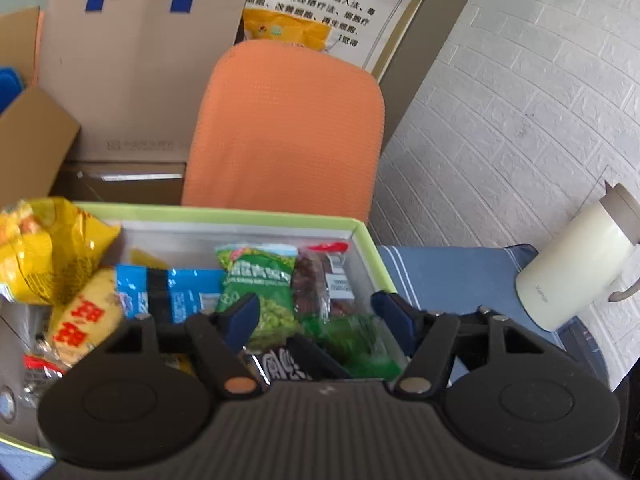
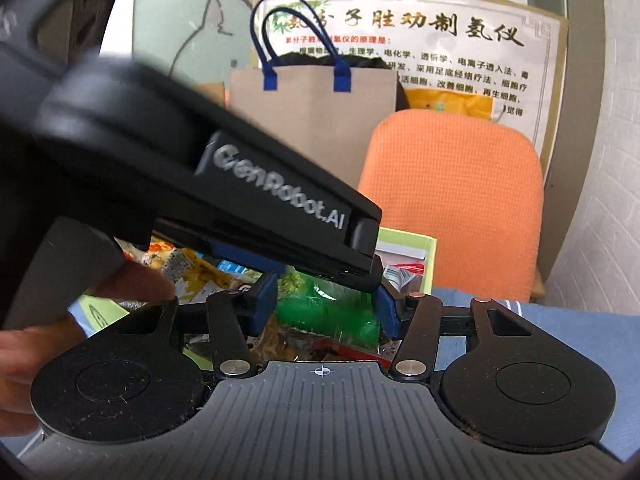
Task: Organize snacks
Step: 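Carry the green candy into the box and open the left tool, then move the left tool to the red-brown packet on the table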
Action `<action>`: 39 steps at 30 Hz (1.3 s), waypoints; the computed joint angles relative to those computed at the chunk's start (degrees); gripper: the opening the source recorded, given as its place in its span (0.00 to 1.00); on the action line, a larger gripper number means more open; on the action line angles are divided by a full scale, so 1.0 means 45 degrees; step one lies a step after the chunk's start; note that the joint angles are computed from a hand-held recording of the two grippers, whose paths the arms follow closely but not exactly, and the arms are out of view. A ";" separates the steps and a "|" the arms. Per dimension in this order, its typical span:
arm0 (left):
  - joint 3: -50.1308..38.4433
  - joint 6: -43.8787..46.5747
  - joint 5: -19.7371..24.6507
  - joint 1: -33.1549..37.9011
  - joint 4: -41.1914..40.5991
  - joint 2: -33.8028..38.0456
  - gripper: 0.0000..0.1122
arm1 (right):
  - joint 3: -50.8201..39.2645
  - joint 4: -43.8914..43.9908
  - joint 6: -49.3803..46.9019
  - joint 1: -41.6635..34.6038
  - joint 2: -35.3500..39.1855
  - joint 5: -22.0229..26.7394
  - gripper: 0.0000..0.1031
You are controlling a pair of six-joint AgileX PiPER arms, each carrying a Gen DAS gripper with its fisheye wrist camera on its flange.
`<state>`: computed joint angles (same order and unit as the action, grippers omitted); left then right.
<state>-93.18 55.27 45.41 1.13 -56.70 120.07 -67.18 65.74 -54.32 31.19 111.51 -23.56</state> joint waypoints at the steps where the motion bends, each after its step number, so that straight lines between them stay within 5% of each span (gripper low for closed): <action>1: 0.0039 0.0028 0.0061 0.0067 -0.0076 -0.0027 0.60 | 0.0006 0.0369 -0.0375 0.0171 0.0032 -0.0319 0.39; 8: 0.2051 0.1348 0.0268 0.0969 -0.1054 -0.1808 0.63 | 0.1286 0.1236 -0.0993 0.1562 -0.1232 -0.2421 0.70; 17: 0.7018 0.5209 0.1180 0.5040 -0.2617 -0.4080 0.68 | 0.3885 0.3835 0.0260 0.6149 -0.2487 -0.6056 0.85; 25: 0.9112 0.5996 0.1028 0.8062 -0.2049 -0.3659 0.68 | 0.3757 0.5437 0.4092 0.9248 -0.0209 -0.5398 0.85; 29: 0.9428 0.6814 0.0962 0.8490 -0.2334 -0.3716 0.69 | 0.2792 0.6210 0.3052 0.9501 0.0370 -0.5252 0.88; 39: 0.5693 0.4135 0.1020 0.5384 -0.0843 -0.1916 0.72 | 0.2568 0.5432 0.3034 0.8521 0.0182 -0.4630 0.89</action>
